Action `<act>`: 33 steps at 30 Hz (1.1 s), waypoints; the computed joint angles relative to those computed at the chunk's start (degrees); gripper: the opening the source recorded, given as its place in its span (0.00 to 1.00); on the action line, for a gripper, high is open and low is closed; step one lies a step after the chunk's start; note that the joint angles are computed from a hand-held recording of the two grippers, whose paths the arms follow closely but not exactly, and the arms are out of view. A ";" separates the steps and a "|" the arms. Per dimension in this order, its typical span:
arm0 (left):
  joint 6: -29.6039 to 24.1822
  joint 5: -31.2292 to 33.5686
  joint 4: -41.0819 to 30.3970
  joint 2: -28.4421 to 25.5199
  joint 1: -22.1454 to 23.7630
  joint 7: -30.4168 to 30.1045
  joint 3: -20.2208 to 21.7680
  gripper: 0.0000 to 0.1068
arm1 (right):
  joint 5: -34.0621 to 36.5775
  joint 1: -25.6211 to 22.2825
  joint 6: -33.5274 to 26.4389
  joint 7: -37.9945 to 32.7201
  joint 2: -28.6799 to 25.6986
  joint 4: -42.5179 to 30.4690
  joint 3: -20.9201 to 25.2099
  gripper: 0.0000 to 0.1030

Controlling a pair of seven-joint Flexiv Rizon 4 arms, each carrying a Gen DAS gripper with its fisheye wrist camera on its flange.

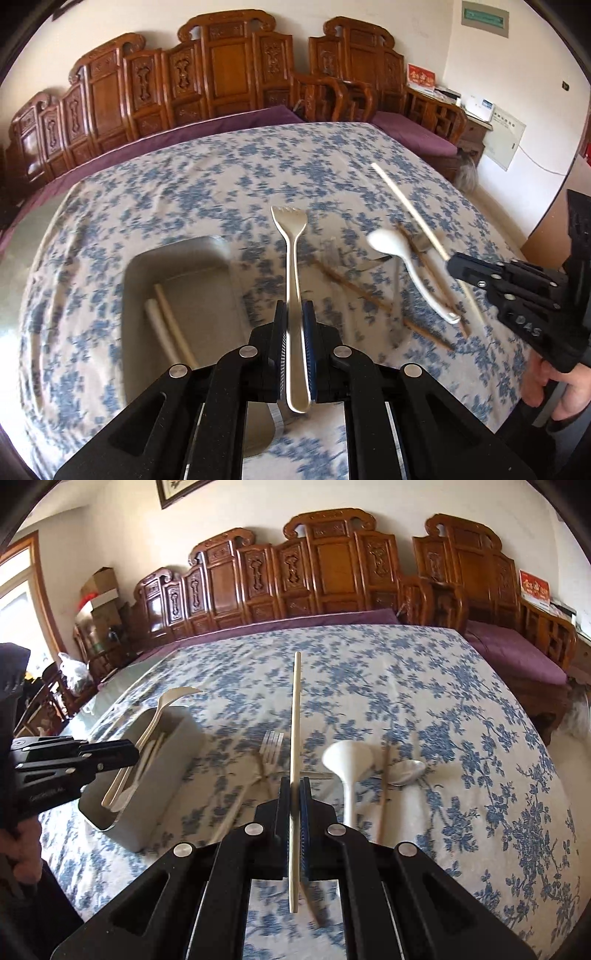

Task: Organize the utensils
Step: 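Lower the silver fork into the tray and open the left tool while the right carries the chopstick toward it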

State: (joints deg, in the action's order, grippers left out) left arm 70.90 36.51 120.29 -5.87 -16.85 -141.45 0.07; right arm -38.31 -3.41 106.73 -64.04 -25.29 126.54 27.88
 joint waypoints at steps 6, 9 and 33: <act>0.88 0.17 4.44 2.76 2.59 -0.38 1.09 0.08 | 2.73 6.77 2.20 -1.18 2.46 2.52 -4.71 0.06; 1.88 0.60 6.46 3.71 4.32 -0.58 1.32 0.08 | 3.80 9.83 1.87 -1.87 3.16 3.04 -6.54 0.06; 6.69 1.16 13.90 9.59 11.29 -1.00 2.15 0.11 | 6.67 6.86 -7.90 -1.51 1.55 -1.34 8.96 0.06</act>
State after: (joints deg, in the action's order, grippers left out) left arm 77.59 37.68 134.19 3.72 -5.56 -142.45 2.23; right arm -31.64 3.45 98.84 -65.56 -23.74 125.20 36.84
